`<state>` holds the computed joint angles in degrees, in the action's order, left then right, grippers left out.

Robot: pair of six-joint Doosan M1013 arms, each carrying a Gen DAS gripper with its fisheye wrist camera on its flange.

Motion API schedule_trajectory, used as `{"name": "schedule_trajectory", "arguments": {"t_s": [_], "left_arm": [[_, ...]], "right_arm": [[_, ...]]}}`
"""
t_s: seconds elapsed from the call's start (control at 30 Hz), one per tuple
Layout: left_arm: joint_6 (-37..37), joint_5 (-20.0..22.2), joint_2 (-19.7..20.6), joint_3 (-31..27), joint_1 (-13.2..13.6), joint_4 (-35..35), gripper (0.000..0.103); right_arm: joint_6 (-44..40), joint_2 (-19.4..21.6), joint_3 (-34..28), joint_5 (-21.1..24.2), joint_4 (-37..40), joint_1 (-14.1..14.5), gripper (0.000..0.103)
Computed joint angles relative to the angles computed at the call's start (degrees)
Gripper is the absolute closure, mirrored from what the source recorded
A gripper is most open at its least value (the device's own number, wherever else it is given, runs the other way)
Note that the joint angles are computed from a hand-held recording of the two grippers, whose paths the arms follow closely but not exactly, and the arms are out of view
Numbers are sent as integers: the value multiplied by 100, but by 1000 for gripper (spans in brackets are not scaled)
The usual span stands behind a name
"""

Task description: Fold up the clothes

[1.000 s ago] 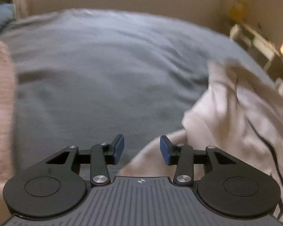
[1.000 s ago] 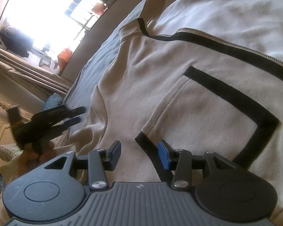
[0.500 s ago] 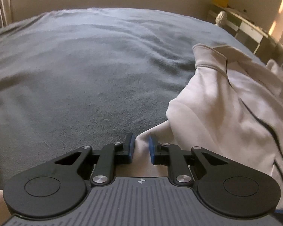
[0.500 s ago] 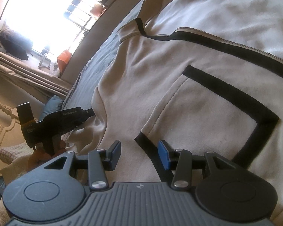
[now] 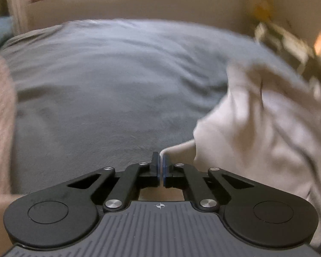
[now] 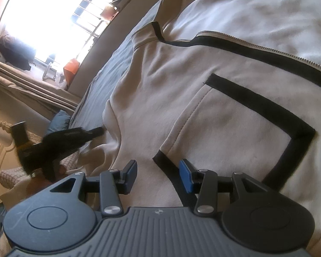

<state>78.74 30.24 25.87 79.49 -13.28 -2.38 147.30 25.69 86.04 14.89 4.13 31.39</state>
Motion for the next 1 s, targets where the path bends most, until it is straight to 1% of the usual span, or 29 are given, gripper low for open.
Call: {"name": "schedule_trajectory", "arguments": {"t_s": [0.03, 0.13, 0.27, 0.43, 0.57, 0.6, 0.63, 0.7, 0.77, 0.8, 0.83, 0.87, 0.97, 1.0], "left_arm": [[-329, -167, -95, 129, -4, 163, 102], [-949, -376, -238, 368, -23, 636, 102], [-1587, -342, -215, 411, -126, 1493, 102], [-2517, -187, 20, 142, -231, 2600, 102], [-2432, 192, 239, -182, -59, 2096, 100], [-2421, 197, 206, -178, 26, 1740, 99], [-2469, 118, 121, -98, 86, 1531, 97], [-2251, -80, -143, 144, 199, 961, 81], [-1720, -170, -459, 419, 273, 412, 76], [-1411, -173, -628, 556, 302, 166, 71], [-1055, -119, -800, 692, 325, -33, 69], [-773, -38, -947, 802, 338, -144, 68], [-593, -16, -1498, 1243, 317, 117, 66], [-531, 3, -1682, 1377, 310, 202, 64]], "right_arm": [[-11, -1, 6, -13, 13, -1, 57], [-122, -2, 41, -84, 154, -14, 57], [-454, 3, 51, -106, 498, -53, 57], [-553, 2, 62, -139, 606, -65, 57], [-646, 2, 72, -164, 705, -75, 57], [-690, 1, 74, -169, 749, -77, 57], [-745, 2, 82, -189, 806, -79, 57], [-836, 2, 99, -231, 905, -79, 57], [-997, -1, 117, -259, 1075, -87, 57], [-1081, -3, 125, -270, 1162, -91, 57], [-1165, -5, 129, -275, 1243, -95, 57], [-1247, -6, 134, -280, 1322, -99, 57], [-1462, -13, 157, -313, 1560, -110, 57], [-1543, -16, 166, -322, 1644, -114, 57]]}}
